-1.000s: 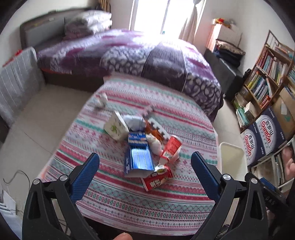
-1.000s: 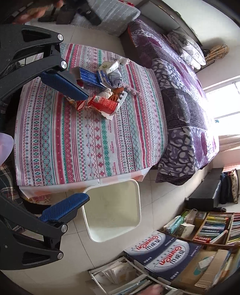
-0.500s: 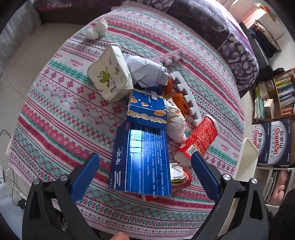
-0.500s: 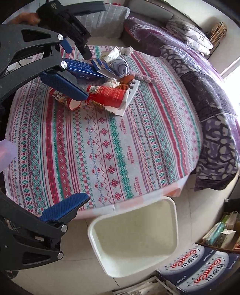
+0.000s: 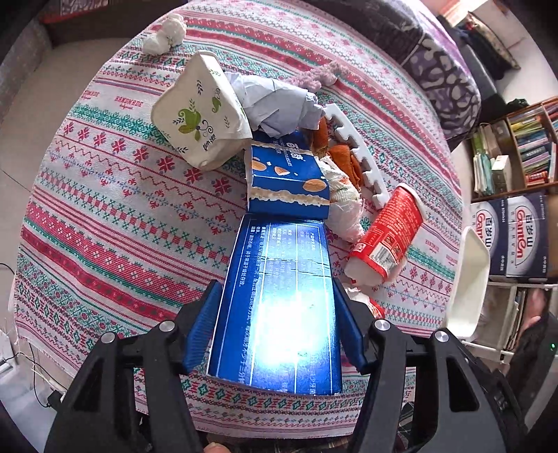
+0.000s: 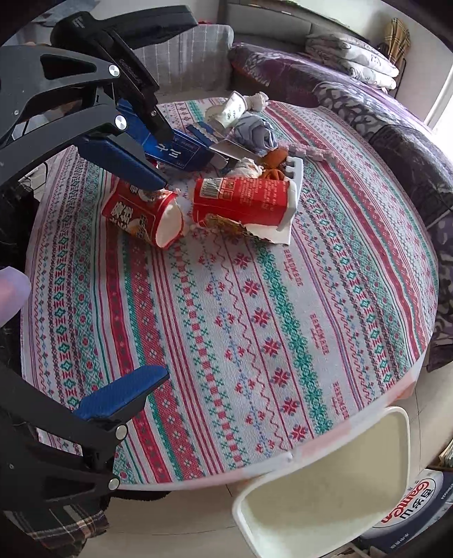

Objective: Collect trash
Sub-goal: 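Close the left tool on the blue carton while the right tool grasps the red noodle cup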

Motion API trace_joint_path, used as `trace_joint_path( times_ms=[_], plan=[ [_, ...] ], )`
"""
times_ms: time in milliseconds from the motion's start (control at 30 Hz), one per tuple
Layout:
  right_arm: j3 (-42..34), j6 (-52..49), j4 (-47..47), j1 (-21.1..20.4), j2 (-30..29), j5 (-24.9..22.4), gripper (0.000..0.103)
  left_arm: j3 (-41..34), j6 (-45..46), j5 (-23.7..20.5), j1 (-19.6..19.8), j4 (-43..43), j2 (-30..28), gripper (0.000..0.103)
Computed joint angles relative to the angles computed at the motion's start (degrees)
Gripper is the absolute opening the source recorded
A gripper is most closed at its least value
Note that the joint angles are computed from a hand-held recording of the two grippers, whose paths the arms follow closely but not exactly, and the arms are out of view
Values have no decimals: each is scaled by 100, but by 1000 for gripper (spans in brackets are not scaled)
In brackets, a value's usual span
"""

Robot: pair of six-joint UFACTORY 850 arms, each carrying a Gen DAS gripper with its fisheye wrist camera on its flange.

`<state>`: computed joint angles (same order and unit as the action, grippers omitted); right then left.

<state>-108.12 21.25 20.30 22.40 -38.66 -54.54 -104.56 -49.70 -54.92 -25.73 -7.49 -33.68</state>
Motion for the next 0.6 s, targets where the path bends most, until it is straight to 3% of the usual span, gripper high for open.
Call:
trace_joint_path(
  times_ms=[300, 600],
  plan=[
    [-60, 156, 417, 248, -237, -77, 96, 1269, -377, 1397, -50, 498, 1280, 59],
    [-3, 296, 866, 282, -373, -81, 94, 1452, -325, 1730, 58, 309, 1437, 59]
  ],
)
